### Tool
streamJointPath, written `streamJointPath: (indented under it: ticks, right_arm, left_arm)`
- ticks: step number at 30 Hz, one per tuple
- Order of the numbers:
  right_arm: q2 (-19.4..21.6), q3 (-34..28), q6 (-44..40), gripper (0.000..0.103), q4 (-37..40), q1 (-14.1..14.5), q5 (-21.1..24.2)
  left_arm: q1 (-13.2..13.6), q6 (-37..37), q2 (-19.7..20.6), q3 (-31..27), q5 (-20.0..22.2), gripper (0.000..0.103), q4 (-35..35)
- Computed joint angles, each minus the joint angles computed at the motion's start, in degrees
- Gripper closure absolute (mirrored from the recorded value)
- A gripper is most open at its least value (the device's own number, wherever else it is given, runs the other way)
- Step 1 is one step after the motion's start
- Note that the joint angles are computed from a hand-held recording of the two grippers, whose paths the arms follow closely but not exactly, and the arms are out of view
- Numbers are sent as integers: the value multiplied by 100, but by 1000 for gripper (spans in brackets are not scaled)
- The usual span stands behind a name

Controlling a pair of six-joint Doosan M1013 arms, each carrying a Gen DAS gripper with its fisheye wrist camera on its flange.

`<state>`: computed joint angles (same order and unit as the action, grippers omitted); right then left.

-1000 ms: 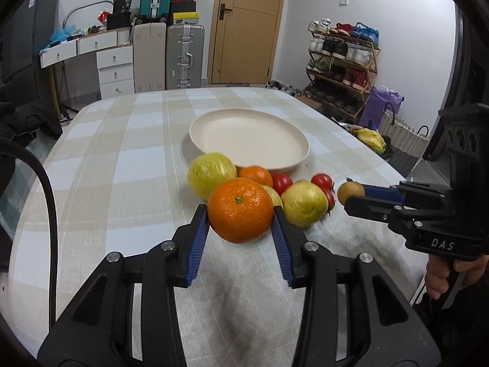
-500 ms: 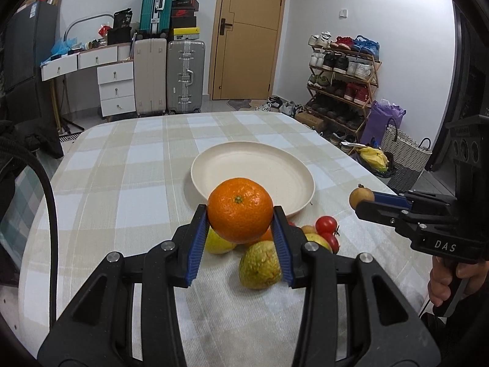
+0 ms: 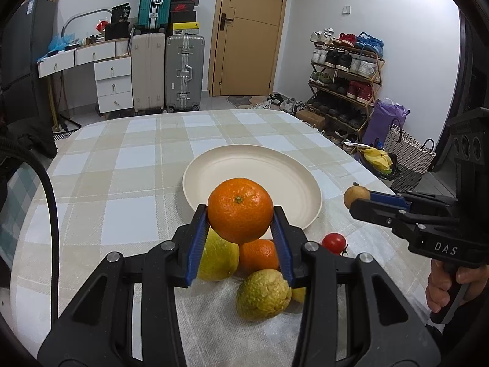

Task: Organize fruits
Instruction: 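Carry both fruits over the cream plate and open both tools to release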

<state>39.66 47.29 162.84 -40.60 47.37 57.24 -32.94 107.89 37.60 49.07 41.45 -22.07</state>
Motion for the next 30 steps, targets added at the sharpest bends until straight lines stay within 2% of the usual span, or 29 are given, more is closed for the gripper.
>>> streamJointPath:
  ticks: [7,13,24,30]
  right_arm:
    - [5,55,-81,75,210,-100,-141]
    - [-1,110,-112,75,386,-177,-248]
    - [132,-66,-372,75,768,-308,-227]
    - [293,-327,-621,75,956,-353,-63]
  left_arm:
    - [-43,-232,326,-466,239,65,227]
    - [-96,-385,511,-670,248,65,390]
    - [-143,-477,715,-921,391,65,568]
    - [-123,-526,753,-967,420,65,560]
